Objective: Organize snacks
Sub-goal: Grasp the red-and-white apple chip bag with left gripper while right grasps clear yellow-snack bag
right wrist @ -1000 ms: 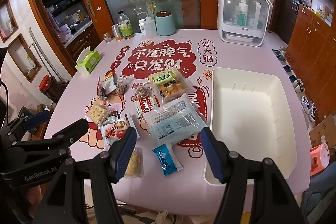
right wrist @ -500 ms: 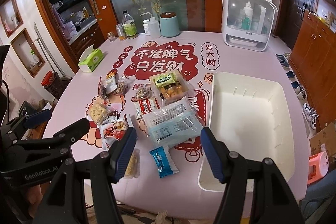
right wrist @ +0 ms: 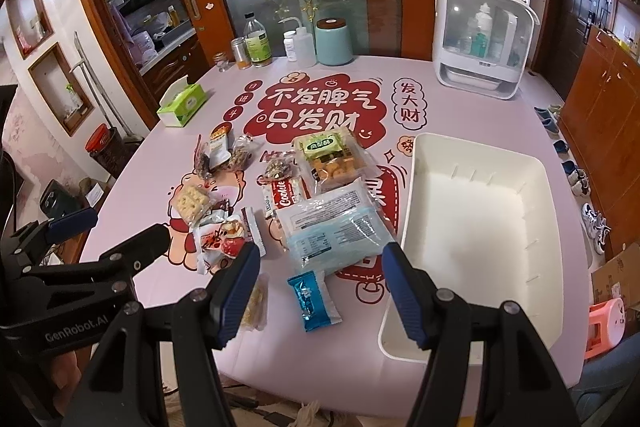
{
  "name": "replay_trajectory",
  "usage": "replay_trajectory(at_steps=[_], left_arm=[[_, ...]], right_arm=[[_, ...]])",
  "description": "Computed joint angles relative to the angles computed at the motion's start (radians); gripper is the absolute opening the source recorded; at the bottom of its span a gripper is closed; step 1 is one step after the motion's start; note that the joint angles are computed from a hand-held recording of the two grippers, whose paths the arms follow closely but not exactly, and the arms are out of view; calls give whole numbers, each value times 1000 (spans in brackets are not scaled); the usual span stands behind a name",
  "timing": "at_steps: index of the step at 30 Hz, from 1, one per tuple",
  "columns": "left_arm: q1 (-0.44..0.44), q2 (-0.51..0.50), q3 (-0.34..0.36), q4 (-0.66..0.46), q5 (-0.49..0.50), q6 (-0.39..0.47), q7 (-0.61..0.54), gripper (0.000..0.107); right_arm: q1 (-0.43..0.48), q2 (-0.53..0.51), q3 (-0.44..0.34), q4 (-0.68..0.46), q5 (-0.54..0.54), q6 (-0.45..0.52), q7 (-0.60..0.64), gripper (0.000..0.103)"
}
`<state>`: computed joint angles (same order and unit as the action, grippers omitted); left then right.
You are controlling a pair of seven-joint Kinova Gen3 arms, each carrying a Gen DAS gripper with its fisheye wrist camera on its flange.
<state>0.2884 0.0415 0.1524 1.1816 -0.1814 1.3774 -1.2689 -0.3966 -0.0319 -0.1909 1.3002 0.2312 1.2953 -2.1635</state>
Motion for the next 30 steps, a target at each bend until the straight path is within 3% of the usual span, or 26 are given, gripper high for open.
replay_trajectory(at_steps=[9, 18, 25, 27, 30], left_arm=[[-58, 6, -33, -13, 72, -6, -136, 98], [-212, 20, -109, -41, 204, -24, -354, 98], [-276, 85, -148, -56, 188, -68, -543, 98], [-323, 110, -117, -54, 195, -70, -617, 98], [-454, 155, 4, -59, 239, -48, -739, 98]], right_arm=[[-60, 52, -24, -55, 72, 54, -118, 64], [-200, 166, -9, -181, 151, 145, -266, 64], [-271, 249, 32, -252, 137, 199, -348, 64], [-276, 271, 41, -258, 111, 202, -357, 64], [-271, 302, 50, -252, 55, 197, -362, 64]])
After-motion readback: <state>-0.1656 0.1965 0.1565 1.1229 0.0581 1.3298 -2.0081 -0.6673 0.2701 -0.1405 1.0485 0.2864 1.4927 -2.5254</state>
